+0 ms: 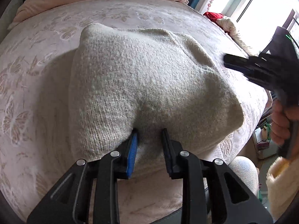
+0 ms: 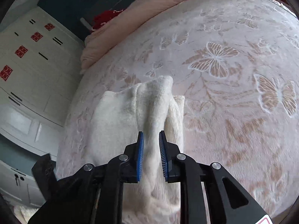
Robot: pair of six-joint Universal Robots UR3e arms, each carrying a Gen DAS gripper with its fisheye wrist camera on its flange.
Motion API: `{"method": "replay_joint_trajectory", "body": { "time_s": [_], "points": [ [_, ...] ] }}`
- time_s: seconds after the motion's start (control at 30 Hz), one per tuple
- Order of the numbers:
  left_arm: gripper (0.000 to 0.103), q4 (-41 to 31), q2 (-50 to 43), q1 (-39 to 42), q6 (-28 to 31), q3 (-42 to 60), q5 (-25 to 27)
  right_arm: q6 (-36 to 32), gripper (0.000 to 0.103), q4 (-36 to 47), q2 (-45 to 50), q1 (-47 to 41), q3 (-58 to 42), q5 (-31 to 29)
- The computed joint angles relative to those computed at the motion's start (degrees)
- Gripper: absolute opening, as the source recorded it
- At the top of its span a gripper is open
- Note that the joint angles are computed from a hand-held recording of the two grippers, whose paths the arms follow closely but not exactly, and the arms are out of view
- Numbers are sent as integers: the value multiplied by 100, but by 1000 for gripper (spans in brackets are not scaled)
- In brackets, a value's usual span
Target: Fold small clothes
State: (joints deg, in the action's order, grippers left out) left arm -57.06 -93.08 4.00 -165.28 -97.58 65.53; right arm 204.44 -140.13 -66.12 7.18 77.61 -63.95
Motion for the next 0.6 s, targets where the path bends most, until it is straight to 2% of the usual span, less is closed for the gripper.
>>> {"method": "replay_joint_trajectory", "body": {
  "time_s": [0.03,0.13,0.2,0.23,0.27,0.33,0.43,0.53,0.6],
  "points": [
    [25,31,22,16,13,-42,-23,79,28,-145,-341,-19,493,120],
    [25,95,93,-36,15,-118,55,58,27,-98,-697,234,1094,111],
    [26,198,141,-56,-55,-215,85,-127,16,200,-446,622,971,-489],
    [26,195,155,-62,-74,-225,85,-211,14,282,-221,837,913,-1038],
    [26,149,194,-57,-60,-243,67,-185,15,45,-179,923,1095,-1239],
    [26,261,252,-106,-23,-334,133,173,15,-414,-404,776,1519,-976],
    [26,221,329,-92,68,-348,129,284,18,26,-588,1043,1002,-1507],
    [28,-113,569,-33,-196,-139,-8,279,18,126,-627,1330,428,-1869],
    [32,-47,834,39,-329,-90,-308,237,12,129,-404,1433,-46,-1818]
  ]
}}
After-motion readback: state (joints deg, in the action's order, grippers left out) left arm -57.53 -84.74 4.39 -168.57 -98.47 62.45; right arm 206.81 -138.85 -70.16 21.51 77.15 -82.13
